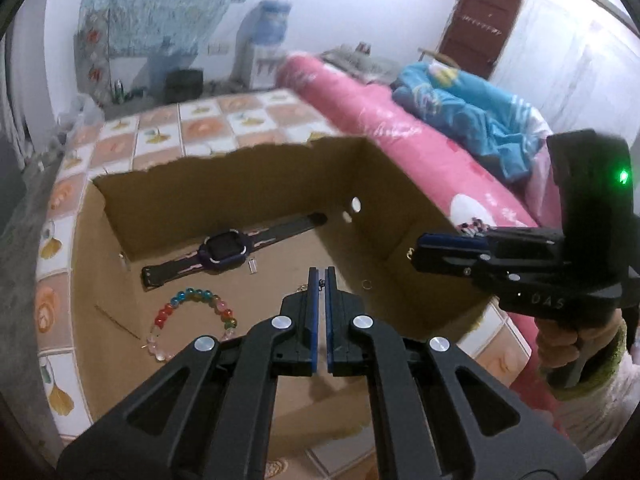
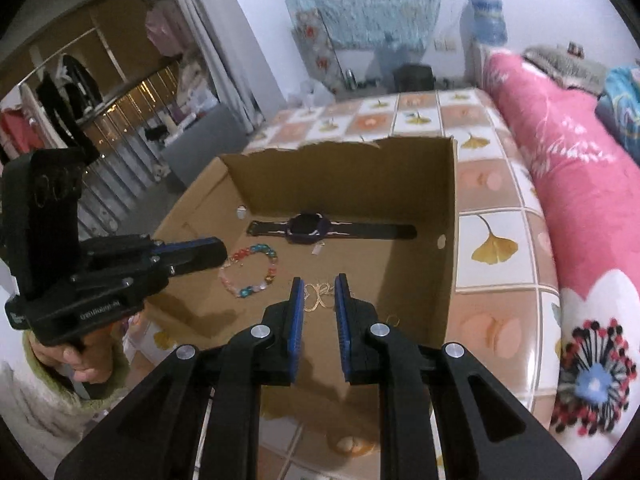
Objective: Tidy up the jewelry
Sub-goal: 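Carry both earrings into the box and open both tools, then withdraw both tools from the box toward the pink-orange bead bracelet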
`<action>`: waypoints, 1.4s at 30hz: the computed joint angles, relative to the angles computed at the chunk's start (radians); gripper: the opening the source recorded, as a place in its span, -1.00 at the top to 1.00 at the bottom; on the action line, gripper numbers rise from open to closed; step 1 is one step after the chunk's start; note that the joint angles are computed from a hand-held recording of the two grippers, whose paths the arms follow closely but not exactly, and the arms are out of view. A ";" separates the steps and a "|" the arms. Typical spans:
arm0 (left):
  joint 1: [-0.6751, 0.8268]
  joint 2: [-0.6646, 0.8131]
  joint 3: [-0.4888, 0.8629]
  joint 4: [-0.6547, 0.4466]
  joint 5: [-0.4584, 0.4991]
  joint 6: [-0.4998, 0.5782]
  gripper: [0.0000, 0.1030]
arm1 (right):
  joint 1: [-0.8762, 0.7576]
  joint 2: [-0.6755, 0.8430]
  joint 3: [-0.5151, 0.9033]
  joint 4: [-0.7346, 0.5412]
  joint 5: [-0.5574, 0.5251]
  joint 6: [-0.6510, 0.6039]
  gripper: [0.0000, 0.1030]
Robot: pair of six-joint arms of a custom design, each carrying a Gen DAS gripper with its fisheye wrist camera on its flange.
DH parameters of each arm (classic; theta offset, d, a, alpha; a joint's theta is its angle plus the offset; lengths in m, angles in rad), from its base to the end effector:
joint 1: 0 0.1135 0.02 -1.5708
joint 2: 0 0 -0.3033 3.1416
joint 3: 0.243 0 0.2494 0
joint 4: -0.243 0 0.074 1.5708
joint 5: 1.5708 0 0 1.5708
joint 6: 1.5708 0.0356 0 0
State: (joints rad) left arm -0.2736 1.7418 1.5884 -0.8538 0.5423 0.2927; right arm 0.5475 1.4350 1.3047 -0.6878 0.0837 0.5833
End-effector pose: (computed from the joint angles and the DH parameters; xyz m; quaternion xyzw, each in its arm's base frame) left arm 0.3569 -0.1192 0.3464 0.3301 0.8678 -0.2547 0.2704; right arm 0.2591 0.1545 0.3622 0.0320 0.9288 0.1639 0.3309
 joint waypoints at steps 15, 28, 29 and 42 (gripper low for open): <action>0.040 -0.087 -0.079 0.088 -0.022 -0.053 -0.03 | -0.052 -0.094 -0.024 0.033 0.027 0.024 0.57; 0.370 -0.358 -0.243 -0.010 0.129 0.131 -0.74 | 0.454 -0.347 -0.107 -0.149 0.520 0.317 -0.32; 0.395 -0.368 -0.258 -0.025 0.132 0.153 -0.75 | 0.509 -0.344 -0.117 -0.176 0.553 0.374 -0.35; 0.397 -0.471 -0.683 0.089 -0.184 0.193 -0.77 | 0.658 -0.006 -0.161 -0.314 0.452 0.739 -0.49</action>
State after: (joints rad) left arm 0.1233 1.2708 0.9058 -0.7650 0.3582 0.4856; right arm 1.2054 1.4287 1.1434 -1.0021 0.5354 1.3227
